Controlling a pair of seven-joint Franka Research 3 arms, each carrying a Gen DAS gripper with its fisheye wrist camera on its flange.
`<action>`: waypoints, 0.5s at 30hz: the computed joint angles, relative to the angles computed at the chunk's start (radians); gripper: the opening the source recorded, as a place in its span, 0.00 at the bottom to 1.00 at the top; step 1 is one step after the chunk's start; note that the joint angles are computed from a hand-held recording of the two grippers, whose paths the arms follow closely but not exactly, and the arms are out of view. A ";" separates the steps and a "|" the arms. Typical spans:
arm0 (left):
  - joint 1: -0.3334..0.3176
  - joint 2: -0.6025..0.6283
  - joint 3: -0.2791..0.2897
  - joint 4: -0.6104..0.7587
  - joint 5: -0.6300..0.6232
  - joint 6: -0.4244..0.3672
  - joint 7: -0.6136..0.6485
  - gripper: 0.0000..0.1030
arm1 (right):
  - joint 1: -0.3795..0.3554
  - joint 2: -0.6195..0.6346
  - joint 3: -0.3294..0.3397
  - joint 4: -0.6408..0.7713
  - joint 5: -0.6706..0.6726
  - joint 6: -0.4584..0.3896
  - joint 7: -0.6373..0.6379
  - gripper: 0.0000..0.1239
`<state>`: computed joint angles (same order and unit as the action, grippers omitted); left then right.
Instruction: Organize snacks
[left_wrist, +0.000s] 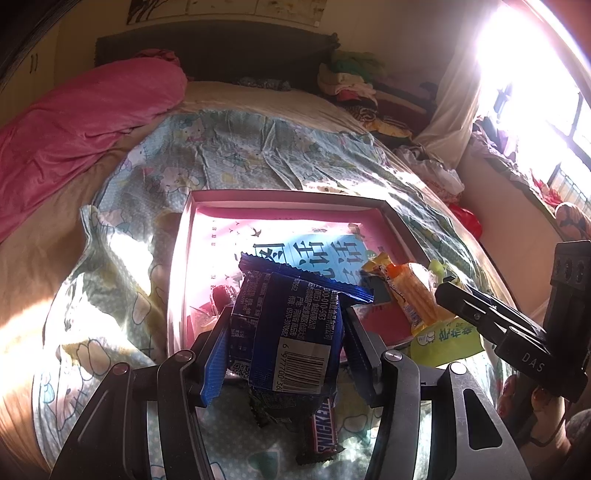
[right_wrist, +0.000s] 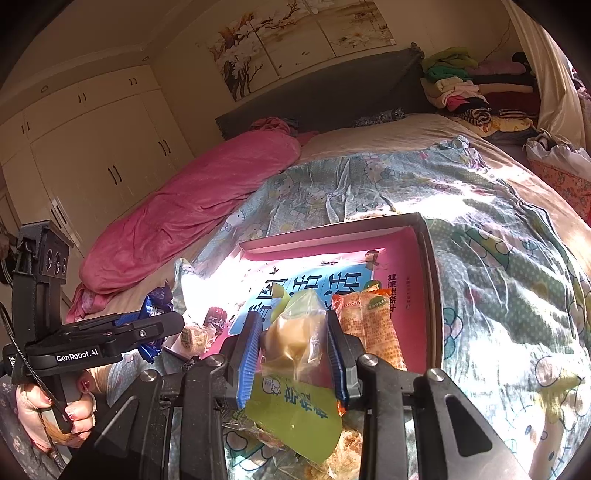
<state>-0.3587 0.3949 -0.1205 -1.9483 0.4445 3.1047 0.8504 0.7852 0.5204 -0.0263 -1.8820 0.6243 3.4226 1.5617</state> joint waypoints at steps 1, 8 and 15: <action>0.006 0.005 -0.007 0.006 -0.005 -0.004 0.005 0.56 | 0.000 0.001 -0.001 0.002 0.001 -0.002 0.000 0.28; 0.006 0.027 -0.009 0.035 -0.014 -0.018 0.012 0.56 | -0.001 0.015 -0.010 0.021 -0.004 -0.013 0.005 0.28; 0.012 0.050 -0.018 0.063 -0.027 -0.037 0.025 0.56 | 0.001 0.025 -0.019 0.033 -0.015 -0.021 0.017 0.28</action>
<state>-0.3469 0.4451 -0.1390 -1.8853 0.4177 3.0673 0.8751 0.7864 0.5453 -0.0458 -1.8489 0.6089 3.4011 1.5789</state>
